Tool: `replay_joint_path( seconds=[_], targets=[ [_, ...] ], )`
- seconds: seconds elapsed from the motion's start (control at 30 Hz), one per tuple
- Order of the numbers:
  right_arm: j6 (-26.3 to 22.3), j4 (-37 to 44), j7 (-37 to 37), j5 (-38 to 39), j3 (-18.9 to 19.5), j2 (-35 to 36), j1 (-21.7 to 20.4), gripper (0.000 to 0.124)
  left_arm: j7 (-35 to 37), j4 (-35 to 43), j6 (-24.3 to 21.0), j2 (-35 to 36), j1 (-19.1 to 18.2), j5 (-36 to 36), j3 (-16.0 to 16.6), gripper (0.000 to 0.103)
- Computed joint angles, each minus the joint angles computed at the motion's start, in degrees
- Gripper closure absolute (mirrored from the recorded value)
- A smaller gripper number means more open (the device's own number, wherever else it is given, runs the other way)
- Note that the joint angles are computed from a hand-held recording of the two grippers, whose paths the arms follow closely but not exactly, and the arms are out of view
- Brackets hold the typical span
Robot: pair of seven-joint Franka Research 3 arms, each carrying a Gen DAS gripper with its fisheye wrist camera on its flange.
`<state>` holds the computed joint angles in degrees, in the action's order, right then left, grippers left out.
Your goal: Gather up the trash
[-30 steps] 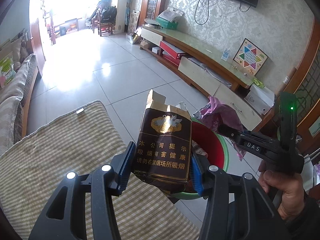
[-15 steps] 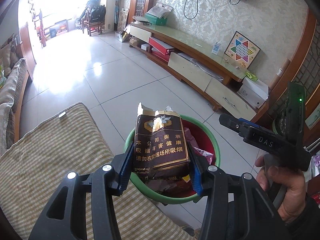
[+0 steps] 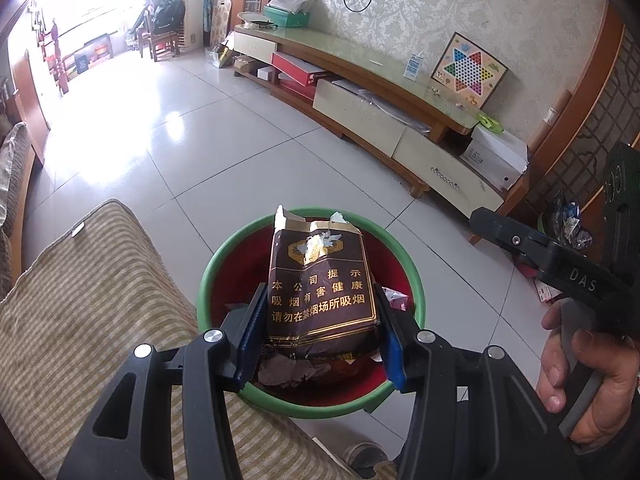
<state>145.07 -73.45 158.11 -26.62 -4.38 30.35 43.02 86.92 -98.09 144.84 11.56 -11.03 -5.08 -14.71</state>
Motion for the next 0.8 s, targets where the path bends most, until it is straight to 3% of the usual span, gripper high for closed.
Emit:
replay_joint_path(
  seconds=[0.03,0.27,0.6,0.67,0.8],
  targets=[
    [0.15,-0.39,0.29,-0.15,-0.15,-0.26,0.06,0.034,-0.16,0.12,-0.09,0.16,-0.08,0.10,-0.02,0.055],
    [0.22,-0.24,0.79,-0.81,-0.27,-0.41,0.08,0.034,-2.03,-0.43,1.68,-0.29,-0.21,1.15,0.37,0.024],
    [-2.52,4.23,-0.83,-0.63,0.11,1.40,0.80,0.029,-4.59,-3.82,2.92,-4.27,0.63,2.46,1.41,0.016],
    [-4.84,7.47,-1.98,-0.63,0.19,2.85,1.49,0.028,-6.35,-6.22,3.60,-6.76,0.79,3.80,2.10,0.009],
    [-10.39,18.20,-6.04,-0.17,0.35,8.03,3.60,0.026,-10.61,-11.01,3.46,-12.25,1.69,6.03,3.60,0.008]
  ],
)
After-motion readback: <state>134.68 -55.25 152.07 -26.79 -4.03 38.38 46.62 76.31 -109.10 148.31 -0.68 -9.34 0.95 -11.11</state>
